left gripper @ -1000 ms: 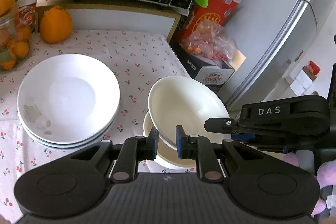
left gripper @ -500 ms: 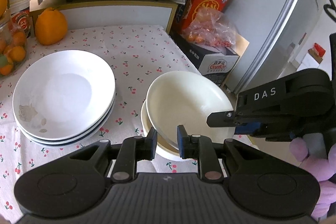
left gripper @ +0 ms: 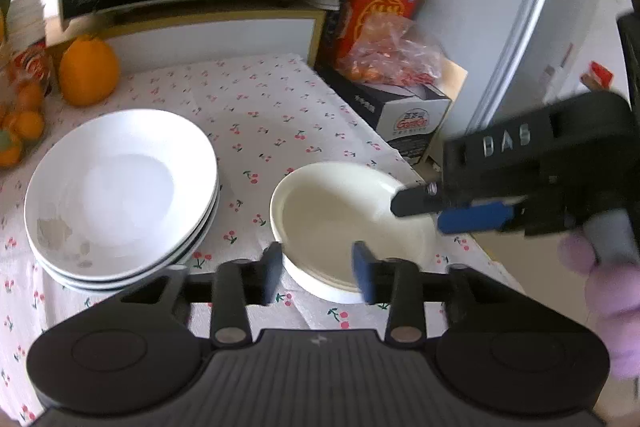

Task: Organize plates and bowls
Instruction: 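Lower the small white bowl into the cream bowl and open both grippers, then close both grippers on the rim of the nested bowls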

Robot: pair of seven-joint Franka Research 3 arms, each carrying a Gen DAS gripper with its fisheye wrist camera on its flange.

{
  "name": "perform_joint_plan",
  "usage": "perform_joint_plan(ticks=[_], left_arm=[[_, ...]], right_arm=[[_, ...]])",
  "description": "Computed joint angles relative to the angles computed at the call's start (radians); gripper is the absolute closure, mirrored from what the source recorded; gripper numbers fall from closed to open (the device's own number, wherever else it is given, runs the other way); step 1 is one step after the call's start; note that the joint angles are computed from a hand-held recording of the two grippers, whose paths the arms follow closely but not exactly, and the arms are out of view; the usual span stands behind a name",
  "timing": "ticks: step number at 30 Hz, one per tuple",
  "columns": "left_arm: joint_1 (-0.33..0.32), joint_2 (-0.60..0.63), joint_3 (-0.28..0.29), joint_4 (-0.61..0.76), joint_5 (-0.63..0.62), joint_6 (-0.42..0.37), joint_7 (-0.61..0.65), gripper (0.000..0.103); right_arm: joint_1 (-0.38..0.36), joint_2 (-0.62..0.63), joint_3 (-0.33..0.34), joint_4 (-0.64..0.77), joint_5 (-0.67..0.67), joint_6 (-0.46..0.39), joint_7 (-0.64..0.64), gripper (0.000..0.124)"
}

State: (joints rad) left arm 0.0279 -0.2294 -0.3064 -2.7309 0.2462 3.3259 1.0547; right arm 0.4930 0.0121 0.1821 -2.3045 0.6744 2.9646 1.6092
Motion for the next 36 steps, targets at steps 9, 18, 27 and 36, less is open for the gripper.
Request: perform_joint_plan(ticks=[9, 18, 27, 36], left_arm=[[0.072, -0.004, -0.084, -0.067, -0.065, 0.151, 0.185, 0.010], [-0.045, 0.035, 0.031, -0.072, -0.074, 0.184, 0.284, 0.002], [-0.060, 0.064, 0.023, -0.052, -0.138, 0.152, 0.353, 0.002], [-0.102, 0.112, 0.079, -0.027, -0.096, 0.164, 0.366, 0.004]], right_arm=[[0.011, 0.000, 0.011, -0.010, 0.116, 0.103, -0.173, 0.054], [0.024, 0.034, -0.004, -0.027, -0.029, 0.198, -0.112, 0.046], [0.034, 0.057, -0.077, -0.033, -0.463, 0.134, 0.282, 0.046], [-0.028, 0.087, 0.006, -0.017, -0.323, 0.120, 0.187, 0.047]])
